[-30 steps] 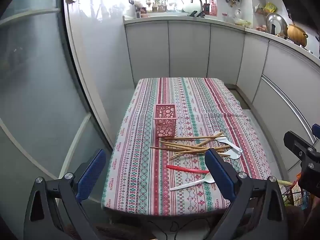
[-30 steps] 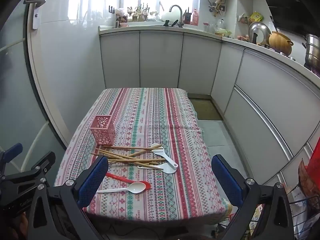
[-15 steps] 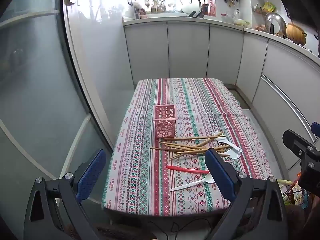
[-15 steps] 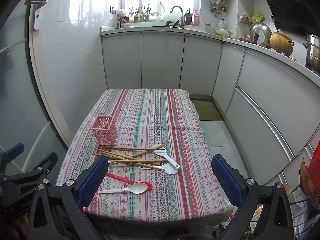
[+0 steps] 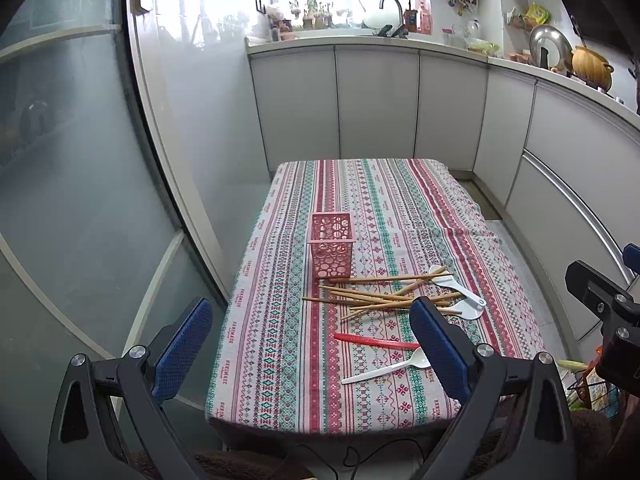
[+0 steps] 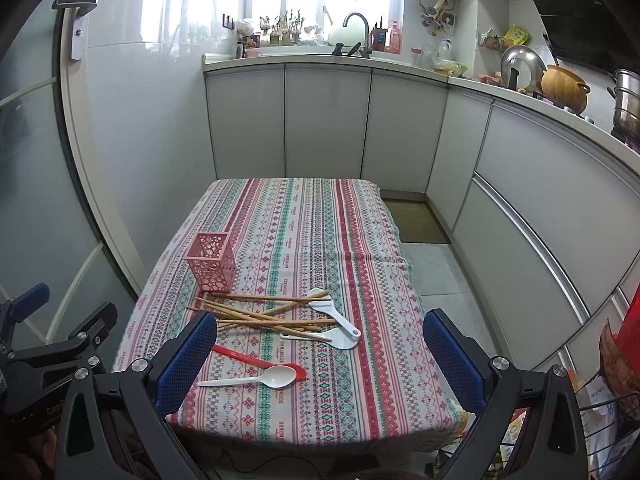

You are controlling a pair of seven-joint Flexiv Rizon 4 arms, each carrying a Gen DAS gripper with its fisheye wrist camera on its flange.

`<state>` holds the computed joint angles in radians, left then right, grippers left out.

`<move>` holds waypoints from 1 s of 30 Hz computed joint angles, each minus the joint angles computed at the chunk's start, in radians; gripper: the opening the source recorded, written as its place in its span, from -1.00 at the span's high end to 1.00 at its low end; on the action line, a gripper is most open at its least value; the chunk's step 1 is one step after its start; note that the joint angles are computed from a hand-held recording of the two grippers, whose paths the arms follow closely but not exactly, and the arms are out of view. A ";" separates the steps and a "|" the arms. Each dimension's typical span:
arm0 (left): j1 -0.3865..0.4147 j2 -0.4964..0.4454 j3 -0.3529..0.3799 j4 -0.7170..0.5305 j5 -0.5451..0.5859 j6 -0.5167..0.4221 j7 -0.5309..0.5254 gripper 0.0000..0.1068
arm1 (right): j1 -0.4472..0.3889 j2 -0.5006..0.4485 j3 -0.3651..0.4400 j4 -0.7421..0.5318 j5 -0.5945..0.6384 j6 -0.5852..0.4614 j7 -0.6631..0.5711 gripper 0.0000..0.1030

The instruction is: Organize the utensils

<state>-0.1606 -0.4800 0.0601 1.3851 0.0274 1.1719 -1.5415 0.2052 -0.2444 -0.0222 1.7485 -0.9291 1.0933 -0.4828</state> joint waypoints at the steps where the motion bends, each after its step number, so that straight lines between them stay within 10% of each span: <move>1: 0.000 0.001 0.001 0.001 0.001 0.001 -0.001 -0.87 | 0.001 0.000 0.000 0.000 -0.001 -0.001 0.001 -1.00; 30: 0.001 0.004 0.001 -0.001 0.005 0.004 -0.007 -0.87 | 0.006 -0.002 0.002 -0.005 0.005 -0.002 -0.007 -1.00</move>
<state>-0.1594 -0.4763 0.0613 1.3843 0.0322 1.1758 -1.5482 0.2112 -0.2465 -0.0203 1.7437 -0.9238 1.0909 -0.4899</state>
